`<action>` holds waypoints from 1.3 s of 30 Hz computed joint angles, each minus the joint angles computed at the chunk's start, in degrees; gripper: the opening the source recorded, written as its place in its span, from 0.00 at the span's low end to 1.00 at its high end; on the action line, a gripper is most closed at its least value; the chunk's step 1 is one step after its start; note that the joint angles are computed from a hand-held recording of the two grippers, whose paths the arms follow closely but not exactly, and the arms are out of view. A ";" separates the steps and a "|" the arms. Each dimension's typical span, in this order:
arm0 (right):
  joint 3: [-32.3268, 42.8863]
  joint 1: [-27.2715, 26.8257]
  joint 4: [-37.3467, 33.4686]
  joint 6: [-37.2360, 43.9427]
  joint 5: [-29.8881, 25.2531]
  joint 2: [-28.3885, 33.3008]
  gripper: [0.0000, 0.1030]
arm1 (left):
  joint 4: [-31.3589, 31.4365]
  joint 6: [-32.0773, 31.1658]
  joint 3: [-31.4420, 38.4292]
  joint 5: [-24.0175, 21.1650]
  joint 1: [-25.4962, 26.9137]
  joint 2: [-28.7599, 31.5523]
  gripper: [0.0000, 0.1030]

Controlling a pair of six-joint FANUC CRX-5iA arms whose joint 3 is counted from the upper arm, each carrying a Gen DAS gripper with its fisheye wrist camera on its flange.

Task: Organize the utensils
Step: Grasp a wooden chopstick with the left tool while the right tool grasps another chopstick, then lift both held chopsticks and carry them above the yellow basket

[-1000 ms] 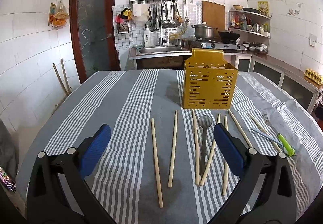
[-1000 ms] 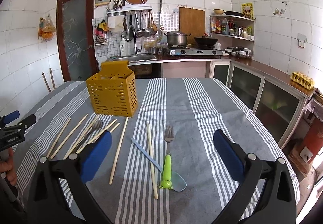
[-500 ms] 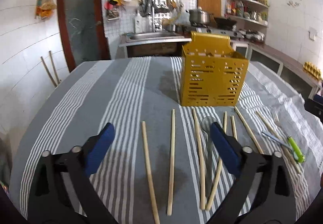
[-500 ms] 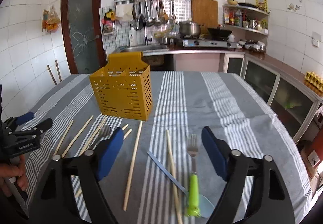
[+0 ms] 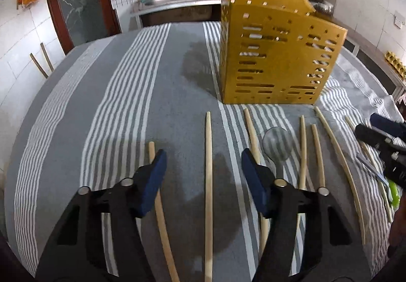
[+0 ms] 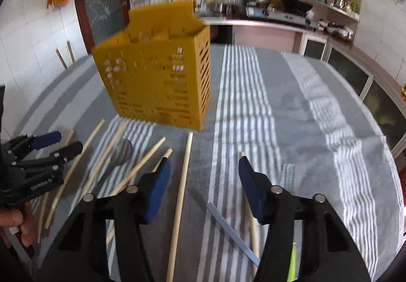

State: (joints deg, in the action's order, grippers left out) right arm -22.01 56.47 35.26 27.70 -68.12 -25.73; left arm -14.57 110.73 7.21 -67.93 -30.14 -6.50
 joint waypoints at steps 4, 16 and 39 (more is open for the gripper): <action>1.69 -2.11 -4.04 3.01 0.64 2.64 0.46 | 3.28 -2.15 0.79 -1.33 1.78 2.01 0.39; 5.64 -4.02 -10.63 7.68 -1.71 6.86 0.41 | 6.42 -4.60 1.36 -1.97 3.41 4.36 0.28; 4.50 -2.52 -4.84 2.42 4.74 -1.30 0.06 | 7.35 -2.31 3.47 1.55 3.37 0.73 0.04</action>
State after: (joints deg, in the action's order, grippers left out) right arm -17.50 53.94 30.42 30.12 -63.38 -27.03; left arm -7.22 108.42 10.68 -66.38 -26.77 -5.77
